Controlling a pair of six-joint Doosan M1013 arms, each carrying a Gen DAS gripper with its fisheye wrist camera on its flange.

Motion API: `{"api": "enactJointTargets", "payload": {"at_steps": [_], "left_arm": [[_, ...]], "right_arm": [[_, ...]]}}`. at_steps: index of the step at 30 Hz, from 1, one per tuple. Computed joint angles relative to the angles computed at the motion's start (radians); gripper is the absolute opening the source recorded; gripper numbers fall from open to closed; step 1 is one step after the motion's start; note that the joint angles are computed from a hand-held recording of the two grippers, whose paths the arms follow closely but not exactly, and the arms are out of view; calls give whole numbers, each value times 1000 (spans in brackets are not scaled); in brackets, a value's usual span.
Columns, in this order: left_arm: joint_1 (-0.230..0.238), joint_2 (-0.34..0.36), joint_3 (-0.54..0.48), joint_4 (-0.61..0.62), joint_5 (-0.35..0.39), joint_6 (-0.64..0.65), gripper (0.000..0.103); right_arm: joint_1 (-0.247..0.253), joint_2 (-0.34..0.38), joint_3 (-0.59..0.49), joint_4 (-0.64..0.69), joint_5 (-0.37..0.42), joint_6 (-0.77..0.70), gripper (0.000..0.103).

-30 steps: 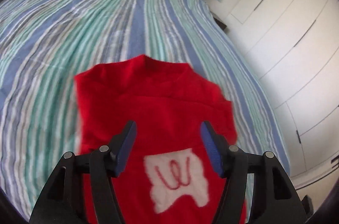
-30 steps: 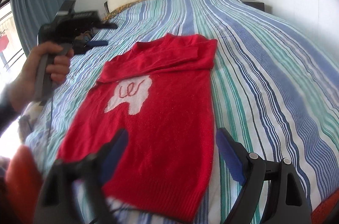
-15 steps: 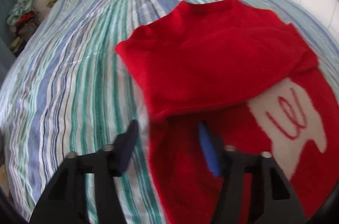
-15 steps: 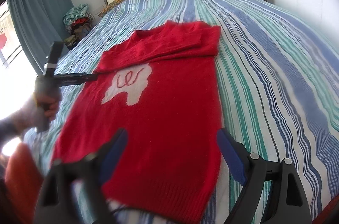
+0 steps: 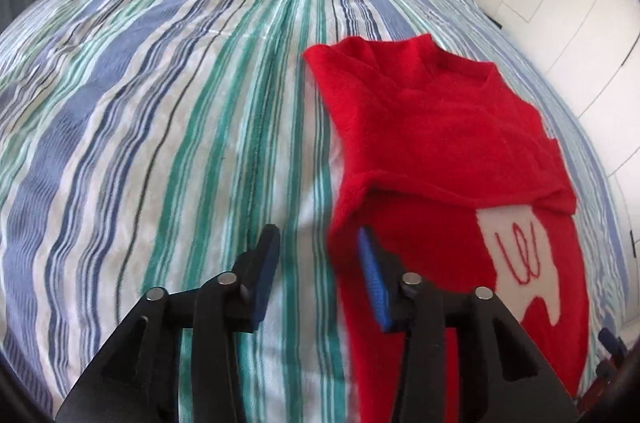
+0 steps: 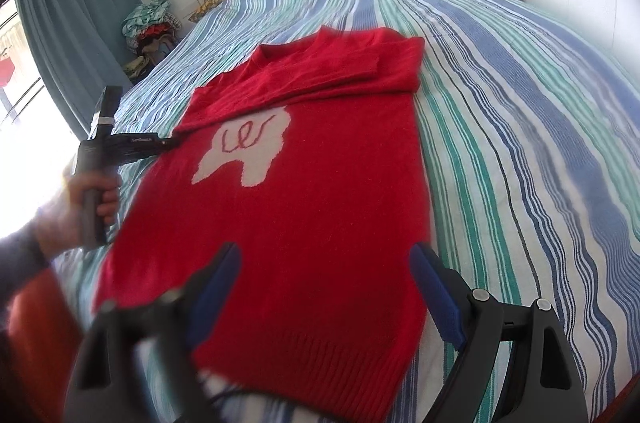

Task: Fold small clothes
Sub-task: 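Grasp the other sleeve with the left tool and fold it across the body, then release the sleeve with the left tool and pull back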

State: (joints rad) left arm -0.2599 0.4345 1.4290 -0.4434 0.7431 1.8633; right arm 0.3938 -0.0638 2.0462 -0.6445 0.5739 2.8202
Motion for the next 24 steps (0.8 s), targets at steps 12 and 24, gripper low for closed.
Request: {"api": "enactJointTargets", "payload": {"at_steps": [12, 24], "left_arm": [[-6, 247, -403, -68, 335, -130, 4], [-35, 182, -308, 143, 178, -219, 42]], "right_arm": [[4, 14, -12, 8, 7, -20, 85], [-15, 18, -11, 52, -11, -57, 85]]}}
